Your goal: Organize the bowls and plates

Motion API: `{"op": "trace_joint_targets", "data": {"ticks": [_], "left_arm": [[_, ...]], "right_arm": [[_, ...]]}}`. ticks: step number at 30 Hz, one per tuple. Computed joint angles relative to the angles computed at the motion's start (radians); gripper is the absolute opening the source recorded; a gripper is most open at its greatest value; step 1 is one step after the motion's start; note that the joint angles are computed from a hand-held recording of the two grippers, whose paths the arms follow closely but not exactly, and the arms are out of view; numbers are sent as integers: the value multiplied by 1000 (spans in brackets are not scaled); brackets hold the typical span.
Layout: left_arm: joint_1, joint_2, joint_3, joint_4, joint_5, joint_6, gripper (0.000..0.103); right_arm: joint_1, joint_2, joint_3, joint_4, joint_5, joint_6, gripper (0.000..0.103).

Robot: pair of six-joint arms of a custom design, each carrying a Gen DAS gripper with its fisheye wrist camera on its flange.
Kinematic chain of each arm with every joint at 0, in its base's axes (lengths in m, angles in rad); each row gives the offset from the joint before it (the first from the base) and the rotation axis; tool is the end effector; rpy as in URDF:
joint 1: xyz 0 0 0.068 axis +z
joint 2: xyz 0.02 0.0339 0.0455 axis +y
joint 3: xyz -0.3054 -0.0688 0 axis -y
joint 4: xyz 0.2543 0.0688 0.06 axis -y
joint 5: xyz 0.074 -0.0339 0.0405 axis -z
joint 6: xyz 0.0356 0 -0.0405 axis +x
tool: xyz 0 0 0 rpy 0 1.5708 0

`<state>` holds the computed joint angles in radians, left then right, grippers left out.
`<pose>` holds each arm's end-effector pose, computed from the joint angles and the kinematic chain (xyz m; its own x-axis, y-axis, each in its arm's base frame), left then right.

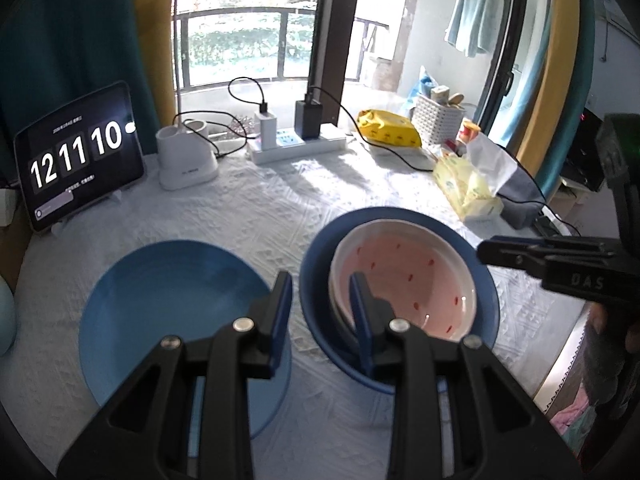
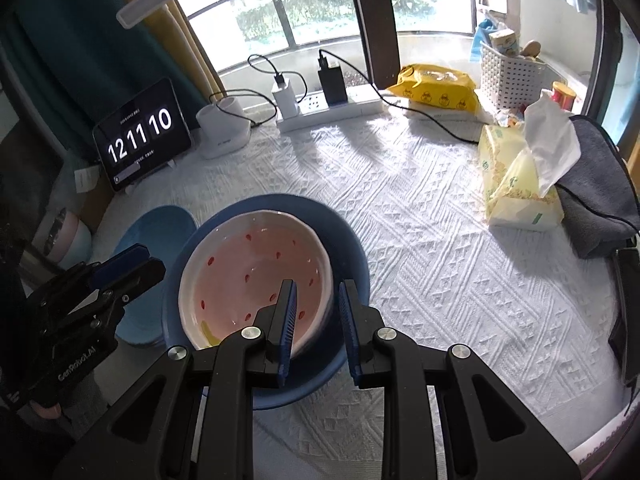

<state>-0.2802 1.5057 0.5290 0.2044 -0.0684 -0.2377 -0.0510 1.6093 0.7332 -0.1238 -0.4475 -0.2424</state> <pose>0.2608 -0.0725 0.1647 -0.7056 -0.0414 -0.7074 0.0645 0.9904 -0.1223 0.2984 0.0002 0.1724 -0.7707 -0.1773 -0.6120 -0.3838 0.8959 0.2237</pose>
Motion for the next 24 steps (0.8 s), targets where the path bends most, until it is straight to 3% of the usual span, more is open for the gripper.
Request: {"op": "trace_joint_targets", "data": {"ticks": [8, 24], "left_arm": [[30, 32, -10, 25, 1, -15, 32], [12, 150, 16, 35, -4, -39, 36]], "right_arm": [[-58, -23, -10, 30, -6, -19, 24], [-111, 91, 0, 54, -63, -57, 24]]}}
